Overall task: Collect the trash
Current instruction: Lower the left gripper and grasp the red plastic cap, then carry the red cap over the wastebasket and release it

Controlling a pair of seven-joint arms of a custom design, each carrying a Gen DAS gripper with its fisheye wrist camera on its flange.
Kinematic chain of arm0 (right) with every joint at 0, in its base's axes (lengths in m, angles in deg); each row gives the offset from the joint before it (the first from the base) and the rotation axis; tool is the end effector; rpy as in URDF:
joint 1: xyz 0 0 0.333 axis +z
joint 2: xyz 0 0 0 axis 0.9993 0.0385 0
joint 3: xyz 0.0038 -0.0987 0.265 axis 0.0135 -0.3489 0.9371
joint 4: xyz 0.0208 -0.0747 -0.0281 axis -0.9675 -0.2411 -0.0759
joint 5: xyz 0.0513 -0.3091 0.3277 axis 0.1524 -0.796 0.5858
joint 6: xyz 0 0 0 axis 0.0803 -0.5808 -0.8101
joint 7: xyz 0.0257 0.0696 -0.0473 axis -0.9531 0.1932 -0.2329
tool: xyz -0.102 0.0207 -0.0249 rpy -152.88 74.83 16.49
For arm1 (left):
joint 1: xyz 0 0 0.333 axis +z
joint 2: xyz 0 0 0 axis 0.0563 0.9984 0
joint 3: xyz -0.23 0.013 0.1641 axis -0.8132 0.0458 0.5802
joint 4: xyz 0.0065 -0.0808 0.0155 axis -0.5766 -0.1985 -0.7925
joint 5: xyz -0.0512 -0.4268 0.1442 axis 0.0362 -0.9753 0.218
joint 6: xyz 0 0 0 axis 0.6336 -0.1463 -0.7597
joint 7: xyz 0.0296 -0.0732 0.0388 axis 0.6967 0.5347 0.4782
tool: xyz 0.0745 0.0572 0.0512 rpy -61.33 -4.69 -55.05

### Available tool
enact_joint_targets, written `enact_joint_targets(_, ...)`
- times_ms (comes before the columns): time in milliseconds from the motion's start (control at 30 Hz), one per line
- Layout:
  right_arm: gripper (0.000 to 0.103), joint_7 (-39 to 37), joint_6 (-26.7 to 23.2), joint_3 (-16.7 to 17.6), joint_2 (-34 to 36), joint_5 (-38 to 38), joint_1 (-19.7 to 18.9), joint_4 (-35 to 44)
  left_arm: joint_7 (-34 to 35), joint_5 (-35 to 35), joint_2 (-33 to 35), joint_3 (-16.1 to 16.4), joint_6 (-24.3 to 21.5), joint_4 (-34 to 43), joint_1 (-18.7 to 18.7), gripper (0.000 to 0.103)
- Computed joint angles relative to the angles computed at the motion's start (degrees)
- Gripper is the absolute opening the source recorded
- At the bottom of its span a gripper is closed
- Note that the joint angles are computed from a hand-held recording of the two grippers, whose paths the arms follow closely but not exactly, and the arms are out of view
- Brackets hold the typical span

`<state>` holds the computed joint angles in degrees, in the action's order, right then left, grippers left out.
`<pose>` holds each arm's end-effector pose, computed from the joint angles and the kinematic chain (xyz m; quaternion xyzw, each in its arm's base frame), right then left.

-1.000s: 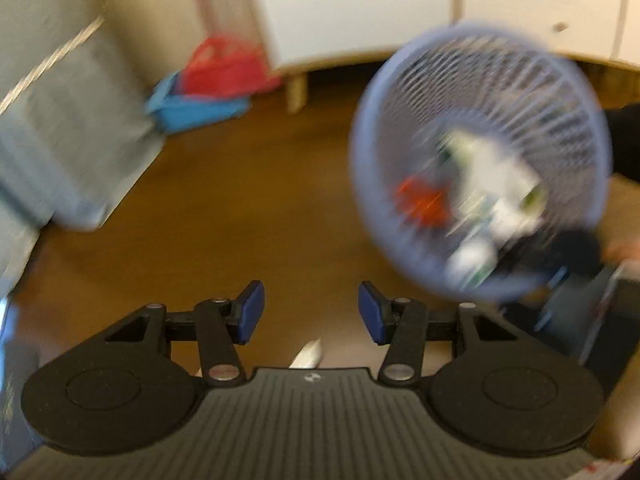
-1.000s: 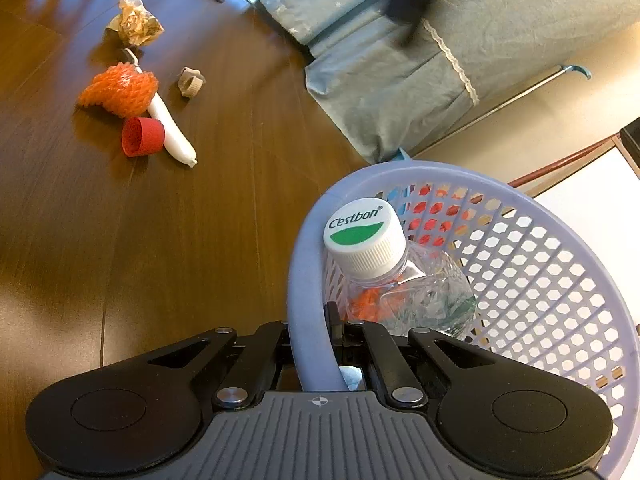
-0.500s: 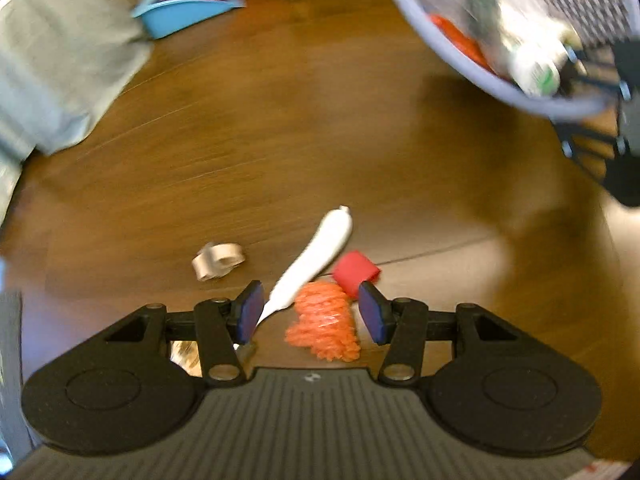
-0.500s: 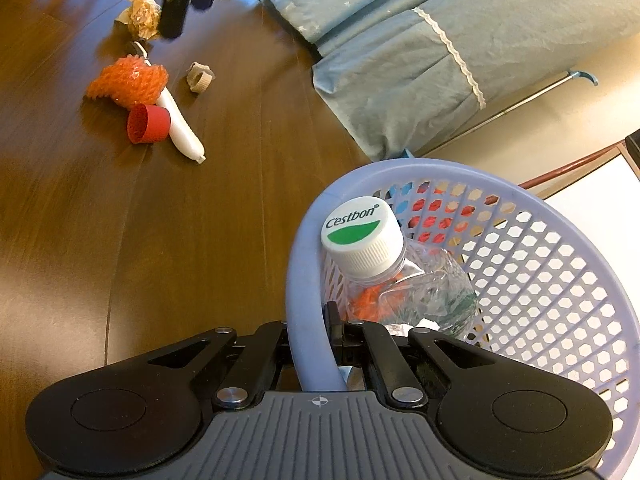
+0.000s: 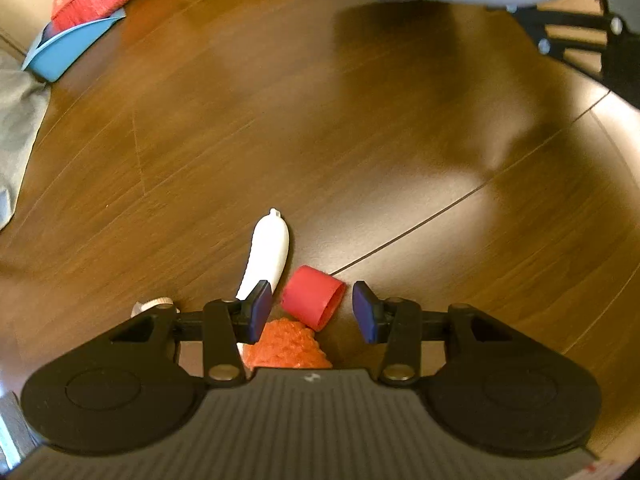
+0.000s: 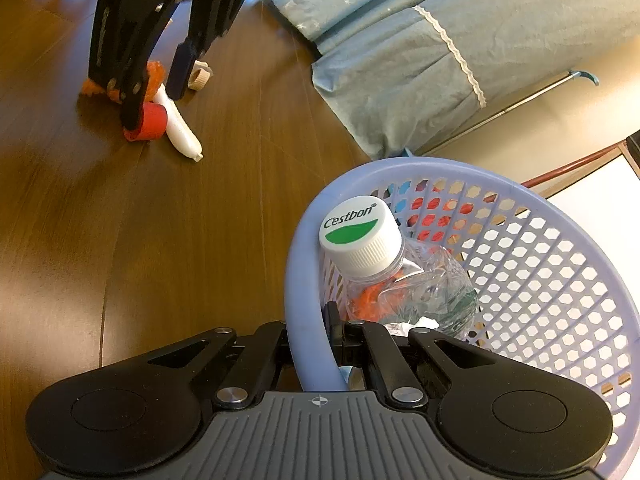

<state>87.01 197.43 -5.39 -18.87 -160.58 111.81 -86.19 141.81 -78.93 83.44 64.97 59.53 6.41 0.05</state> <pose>0.5458 0.3099 0.3731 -0.7745 0.3844 -0.5018 0.0242 0.7514 -0.1755 0.3999 -0.0247 0.9849 -0.1146 0.1276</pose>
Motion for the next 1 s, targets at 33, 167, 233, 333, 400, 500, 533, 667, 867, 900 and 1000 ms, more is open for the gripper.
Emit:
enact_joint_targets(33, 0.000, 0.07, 0.04, -0.02, 0.07, -0.04, -0.02, 0.01, -0.29, 0.46, 0.28, 0.16, -0.48, 0.33, -0.26, 0.039)
enact_joint_targets(167, 0.000, 0.24, 0.04, -0.06, 0.18, -0.20, -0.02, 0.04, -2.75, 1.62, 0.52, 0.69, -2.47, 1.30, -0.79, 0.021)
enact_joint_targets(233, 0.000, 0.34, -0.06, -0.07, 0.24, -0.12, 0.01, 0.15, -4.16, 1.76, 0.37, 0.90, -3.72, 1.88, -0.79, 0.020)
enact_joint_targets(333, 0.000, 0.32, -0.34, -0.06, 0.35, 0.11, 0.10, 0.40, -6.21, 0.32, -0.82, 0.81, -5.49, 1.71, 0.03, 0.020)
enact_joint_targets(400, 0.000, 0.19, -0.53, -0.07, 0.53, 0.44, 0.16, 0.73, -6.65, -1.24, -2.54, 0.62, -6.23, 0.61, 0.98, 0.020)
enact_joint_targets(500, 0.000, -0.21, -0.75, -0.09, 0.71, 0.70, 0.32, 0.97, -7.10, -2.67, -5.91, 0.74, -7.15, -1.77, 1.89, 0.020)
enact_joint_targets(533, 0.000, -0.34, -0.69, -0.13, 0.71, 0.78, 0.33, 0.92, -7.13, -3.01, -6.68, 0.81, -7.40, -2.15, 2.05, 0.020)
enact_joint_targets(667, 0.000, -0.87, -0.85, -0.06, 0.72, 1.31, 0.47, 0.90, -8.31, -4.73, -9.30, 1.02, -8.25, -2.71, 2.43, 0.020)
enact_joint_targets(867, 0.000, -1.99, -0.99, -0.18, 1.32, 2.29, 0.65, 1.60, -7.50, -8.41, -11.88, 0.30, -7.76, -2.90, 2.32, 0.020)
enact_joint_targets(900, 0.000, -2.16, -1.01, -0.20, 1.42, 2.44, 0.71, 1.71, -7.25, -8.98, -12.41, 0.21, -7.36, -3.43, 2.19, 0.020)
enact_joint_targets(1000, 0.000, -2.61, -0.96, -0.26, 1.59, 2.86, 0.88, 1.93, -6.38, -10.62, -13.68, 0.15, -6.75, -4.15, 1.94, 0.020)
